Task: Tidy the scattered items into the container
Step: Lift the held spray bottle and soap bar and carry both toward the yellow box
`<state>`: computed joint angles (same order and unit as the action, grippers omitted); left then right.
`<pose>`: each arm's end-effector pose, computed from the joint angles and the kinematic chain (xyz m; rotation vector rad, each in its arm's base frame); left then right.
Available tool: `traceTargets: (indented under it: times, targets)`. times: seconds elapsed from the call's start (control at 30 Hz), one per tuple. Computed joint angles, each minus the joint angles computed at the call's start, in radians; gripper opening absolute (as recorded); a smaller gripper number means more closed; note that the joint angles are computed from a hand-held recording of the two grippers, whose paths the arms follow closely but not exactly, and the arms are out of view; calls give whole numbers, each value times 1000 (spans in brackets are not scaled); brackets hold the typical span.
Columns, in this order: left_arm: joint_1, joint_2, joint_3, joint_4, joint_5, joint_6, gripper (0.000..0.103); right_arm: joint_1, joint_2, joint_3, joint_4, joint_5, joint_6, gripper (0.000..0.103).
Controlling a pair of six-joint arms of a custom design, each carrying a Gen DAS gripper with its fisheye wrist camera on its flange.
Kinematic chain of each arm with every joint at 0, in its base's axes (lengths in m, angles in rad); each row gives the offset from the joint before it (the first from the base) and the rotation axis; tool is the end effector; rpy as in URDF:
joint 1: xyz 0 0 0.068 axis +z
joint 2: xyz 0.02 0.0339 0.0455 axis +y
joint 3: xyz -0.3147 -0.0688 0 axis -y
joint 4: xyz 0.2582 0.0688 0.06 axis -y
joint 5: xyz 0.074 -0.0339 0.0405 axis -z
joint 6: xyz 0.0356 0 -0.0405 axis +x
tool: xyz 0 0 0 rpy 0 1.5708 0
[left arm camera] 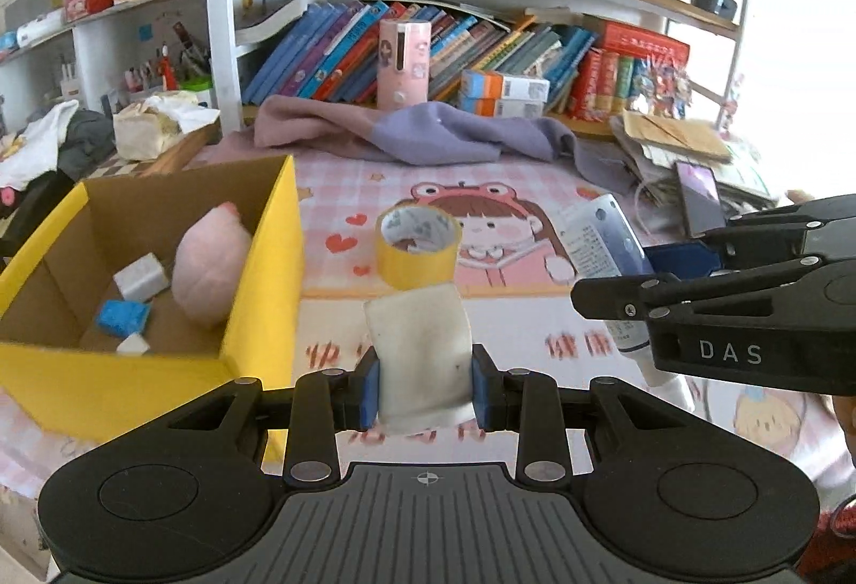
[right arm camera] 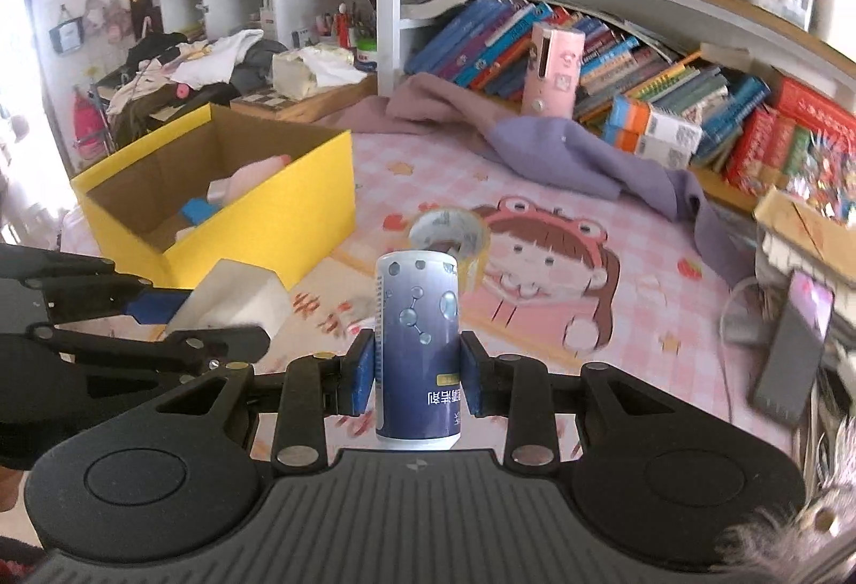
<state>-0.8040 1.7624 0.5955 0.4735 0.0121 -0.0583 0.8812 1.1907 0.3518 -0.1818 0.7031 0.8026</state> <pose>0.2223 -0.2314 0.1385 0.8468 2.1468 -0.4652 0.1280 0.1191 0.1675 0.1455 2.2753 -0.0767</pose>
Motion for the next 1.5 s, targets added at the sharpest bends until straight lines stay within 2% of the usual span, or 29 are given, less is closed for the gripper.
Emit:
traceTargets:
  times: [0.17, 0.3, 0.4, 0.6, 0.77, 1.07, 1.5]
  targets:
    - [61, -88, -110, 17, 59, 48, 31, 203, 134, 93, -159, 92, 305, 30]
    - [107, -156, -187, 15, 98, 81, 31, 328, 243, 174, -257, 134, 493, 30]
    - [144, -209, -238, 1, 132, 105, 31, 395, 327, 228, -290, 135, 583, 30]
    - [247, -317, -331, -36, 193, 166, 31, 482, 464, 341, -313, 129, 671, 30]
    - [335, -396, -372, -85, 233, 212, 31, 513, 525, 416, -323, 126, 690, 30]
    - [473, -468, -399, -134, 283, 262, 31, 518, 581, 498, -298, 112, 624, 30]
    - [629, -481, -395, -183, 369, 352, 30, 483, 638, 572, -213, 76, 486, 30]
